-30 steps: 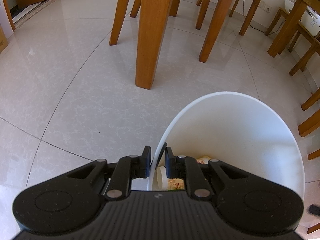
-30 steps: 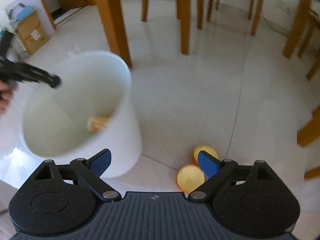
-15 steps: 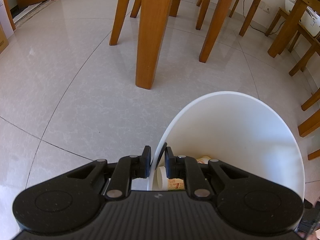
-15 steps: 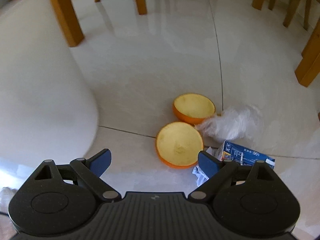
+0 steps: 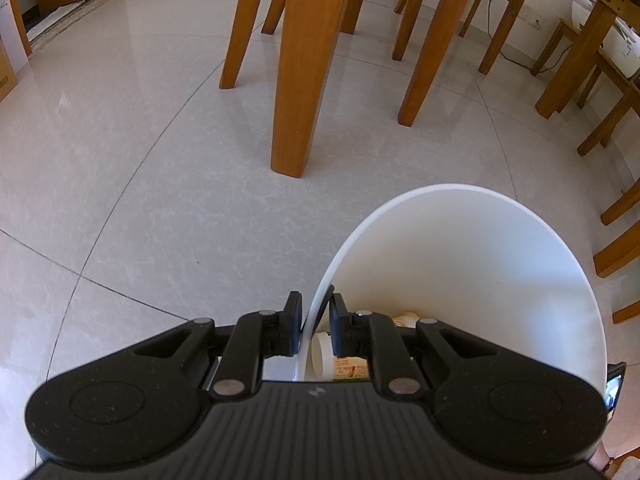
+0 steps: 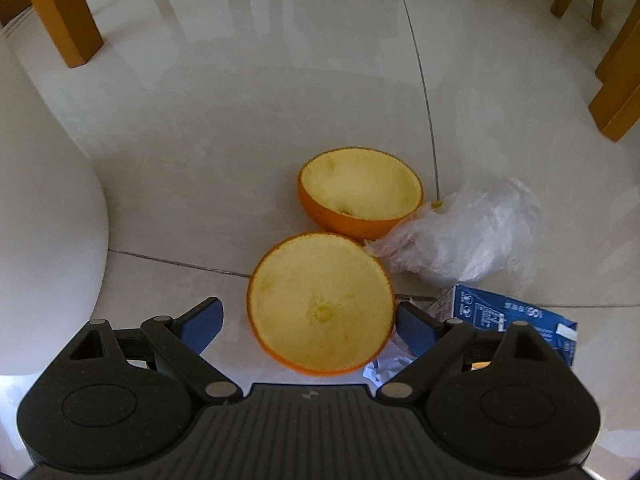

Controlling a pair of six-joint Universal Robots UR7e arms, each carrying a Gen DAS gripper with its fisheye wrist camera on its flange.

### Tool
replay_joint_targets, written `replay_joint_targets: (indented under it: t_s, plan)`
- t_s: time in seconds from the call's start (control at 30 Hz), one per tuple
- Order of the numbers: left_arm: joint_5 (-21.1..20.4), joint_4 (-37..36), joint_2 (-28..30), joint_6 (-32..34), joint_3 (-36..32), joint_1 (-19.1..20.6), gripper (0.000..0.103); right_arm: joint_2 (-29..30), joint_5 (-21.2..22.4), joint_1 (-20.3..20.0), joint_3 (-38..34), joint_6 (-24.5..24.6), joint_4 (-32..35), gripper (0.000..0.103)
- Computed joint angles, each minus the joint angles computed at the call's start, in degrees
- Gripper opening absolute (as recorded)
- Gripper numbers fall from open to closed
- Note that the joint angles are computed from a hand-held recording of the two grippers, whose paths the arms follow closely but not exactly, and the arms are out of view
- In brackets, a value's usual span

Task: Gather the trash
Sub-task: 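Move the right gripper to an orange peel half and grasp it, then carry the orange peel over the bin and open the right gripper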

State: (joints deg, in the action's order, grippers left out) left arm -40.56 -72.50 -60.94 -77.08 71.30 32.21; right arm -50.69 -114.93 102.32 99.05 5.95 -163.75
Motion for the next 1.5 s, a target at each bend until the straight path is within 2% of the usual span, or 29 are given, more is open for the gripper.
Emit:
replay_joint_targets:
  t_s: [0.1,0.17,0.43,0.73,0.87,1.03,1.3,1.43,1.47,1.5]
  plan:
    - [-0.03,-0.05,-0.02,-0.2,0.0,0.0,0.012,0.28,-0.17,-0.38,-0.51,1.77,0.67,0.091]
    - [-0.13,0.14,0.21,-0.49,-0.33,-0.01,0.012,0.08,-0.02,-0.56,-0.54,3.19,1.34,0.083]
    - [-0.14,0.71,0.45,-0.56,-0.76,-0.02,0.012,-1.92,0.06,-0.18,0.35,8.16,4.25,0.078]
    - [-0.3,1.12,0.59,-1.01,-1.01,-0.09,0.012,-7.06,0.8,2.06,3.58,7.75,7.5,0.077]
    - [-0.36,1.08,0.65,-0.82,-1.28,0.03,0.012,-9.86,1.52,3.36,3.56,6.44,11.77,0.077]
    - [-0.24,1.07,0.5,-0.43,-0.94,-0.12,0.012,-14.61,-0.44,5.99,3.22,4.81,18.53,0.077]
    - [-0.16,1.11,0.5,-0.32,-0.8,-0.18,0.012,-19.82,1.83,9.14,-2.97,3.17,26.8,0.077]
    - [-0.21,1.39,0.74,-0.39,-1.12,-0.24,0.012,-19.53,0.99,12.12,-8.45,1.43,30.44,0.077]
    - [-0.18,1.48,0.78,-0.43,-1.15,-0.27,0.012,-18.85,-0.35,13.18,-10.15,3.39,30.82,0.077]
    - [-0.16,1.54,0.81,-0.56,-1.17,-0.29,0.012,-18.38,-0.3,13.75,-11.75,2.96,31.75,0.077]
